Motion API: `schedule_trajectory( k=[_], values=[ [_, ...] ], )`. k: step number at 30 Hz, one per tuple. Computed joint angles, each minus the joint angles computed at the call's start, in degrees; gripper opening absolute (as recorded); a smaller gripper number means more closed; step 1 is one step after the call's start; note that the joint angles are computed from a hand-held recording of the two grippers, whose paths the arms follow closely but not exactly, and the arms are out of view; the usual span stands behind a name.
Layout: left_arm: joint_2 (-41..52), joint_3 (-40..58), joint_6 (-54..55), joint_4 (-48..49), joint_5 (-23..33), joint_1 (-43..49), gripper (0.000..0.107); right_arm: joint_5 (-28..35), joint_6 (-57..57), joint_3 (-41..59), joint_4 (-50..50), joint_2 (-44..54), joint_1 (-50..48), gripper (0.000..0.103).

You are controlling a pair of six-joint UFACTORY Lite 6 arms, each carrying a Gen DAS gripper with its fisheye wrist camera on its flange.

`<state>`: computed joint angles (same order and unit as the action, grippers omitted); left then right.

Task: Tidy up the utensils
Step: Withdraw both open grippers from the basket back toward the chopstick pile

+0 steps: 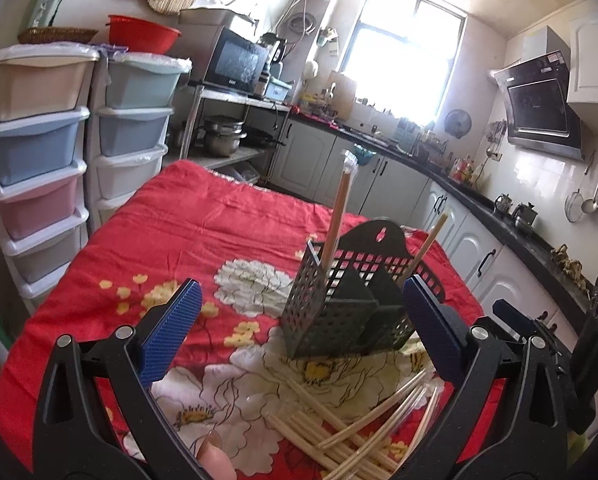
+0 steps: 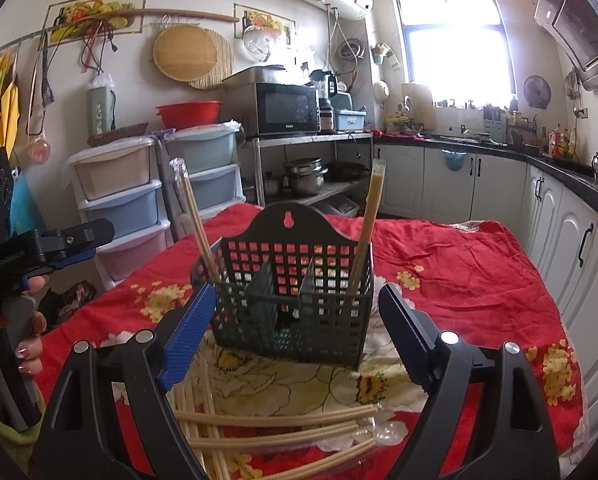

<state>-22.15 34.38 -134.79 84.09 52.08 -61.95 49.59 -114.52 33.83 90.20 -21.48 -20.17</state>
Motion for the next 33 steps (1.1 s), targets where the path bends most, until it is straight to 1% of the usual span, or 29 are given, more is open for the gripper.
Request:
schedule_trajectory(
  k=[11, 18, 25, 33],
  values=[
    [2.38, -2.78, -3.46, -0.41, -3.12, 0.38, 0.092, -1.32, 0.38, -3.75, -3.64, -2.57, -0.15, 0.081],
    [3.80, -4.21, -5.82, -0.41, -5.70, 0.24, 0.092, -1.73, 0.95, -4.96, -5.96, -2.36, -1.14, 0.081],
    [6.30, -5.74, -9.72, 1.34, -10.14, 0.94, 0.092, -3.67, 1.92, -5.34, -8.29, 0.71, -2.91, 0.081],
    [6.38, -8.25, -14.19, 4.03, -15.75, 3.53, 0.092, -3.96, 3.44, -4.14, -11.42, 5.36, -6.39, 0.081]
  ],
)
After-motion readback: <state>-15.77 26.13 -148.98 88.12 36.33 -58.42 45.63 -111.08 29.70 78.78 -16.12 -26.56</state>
